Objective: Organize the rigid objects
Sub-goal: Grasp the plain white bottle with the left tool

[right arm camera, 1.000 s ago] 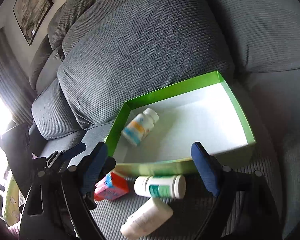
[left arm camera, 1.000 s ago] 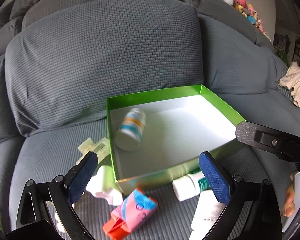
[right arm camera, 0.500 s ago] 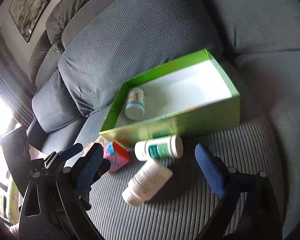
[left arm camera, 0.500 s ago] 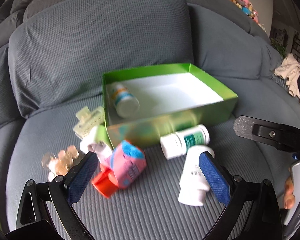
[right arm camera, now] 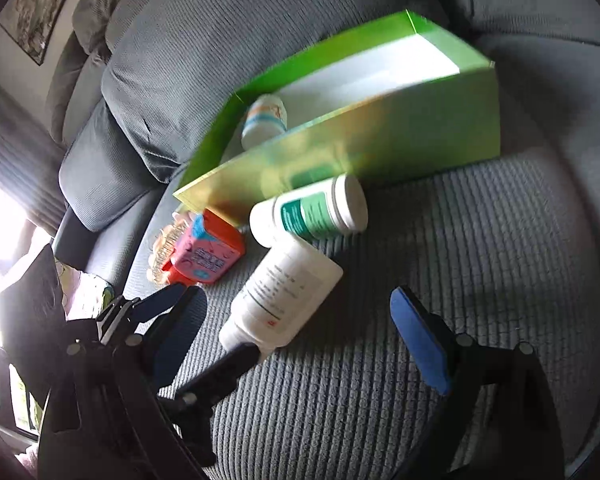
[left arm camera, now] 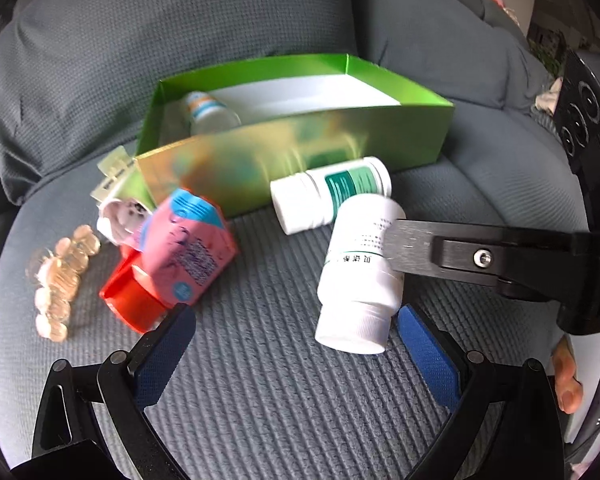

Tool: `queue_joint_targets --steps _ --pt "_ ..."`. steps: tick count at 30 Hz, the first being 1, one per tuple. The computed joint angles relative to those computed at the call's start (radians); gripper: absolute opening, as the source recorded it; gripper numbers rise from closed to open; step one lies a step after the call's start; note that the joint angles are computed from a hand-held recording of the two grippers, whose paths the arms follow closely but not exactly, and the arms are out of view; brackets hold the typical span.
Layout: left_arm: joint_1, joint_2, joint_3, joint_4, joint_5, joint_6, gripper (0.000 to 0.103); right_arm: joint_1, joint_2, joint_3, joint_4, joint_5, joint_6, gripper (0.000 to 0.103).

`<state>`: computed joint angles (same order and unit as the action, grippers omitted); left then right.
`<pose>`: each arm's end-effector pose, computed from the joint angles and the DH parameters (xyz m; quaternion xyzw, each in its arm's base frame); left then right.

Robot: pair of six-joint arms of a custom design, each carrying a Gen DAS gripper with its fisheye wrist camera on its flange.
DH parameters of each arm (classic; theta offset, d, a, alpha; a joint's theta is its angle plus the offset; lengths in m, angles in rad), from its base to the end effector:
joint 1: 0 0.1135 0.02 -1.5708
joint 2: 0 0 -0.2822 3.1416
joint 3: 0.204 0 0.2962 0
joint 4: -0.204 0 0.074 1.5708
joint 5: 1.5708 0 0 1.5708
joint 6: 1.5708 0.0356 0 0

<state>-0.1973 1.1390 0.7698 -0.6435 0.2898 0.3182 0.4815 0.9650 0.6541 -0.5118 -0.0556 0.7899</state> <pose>0.2445 -0.0592 0.2294 0.2809 0.9097 -0.1221 0.2804 0.2015 0.1075 0.2336 0.1329 0.9210 0.2377 0.2785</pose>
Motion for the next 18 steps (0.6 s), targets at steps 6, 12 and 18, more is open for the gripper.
queue_joint_targets --steps 6,12,18 --pt "-0.036 0.043 0.000 0.032 -0.006 -0.014 0.101 -0.032 0.060 -0.012 0.073 -0.077 0.012 0.094" --pt "-0.058 0.070 -0.003 0.070 0.011 -0.010 0.101 -0.034 0.094 -0.005 0.107 -0.097 -0.007 0.089" --pt "-0.070 0.094 -0.001 0.093 0.016 -0.004 0.078 -0.045 0.149 0.013 0.140 -0.126 -0.041 0.067"
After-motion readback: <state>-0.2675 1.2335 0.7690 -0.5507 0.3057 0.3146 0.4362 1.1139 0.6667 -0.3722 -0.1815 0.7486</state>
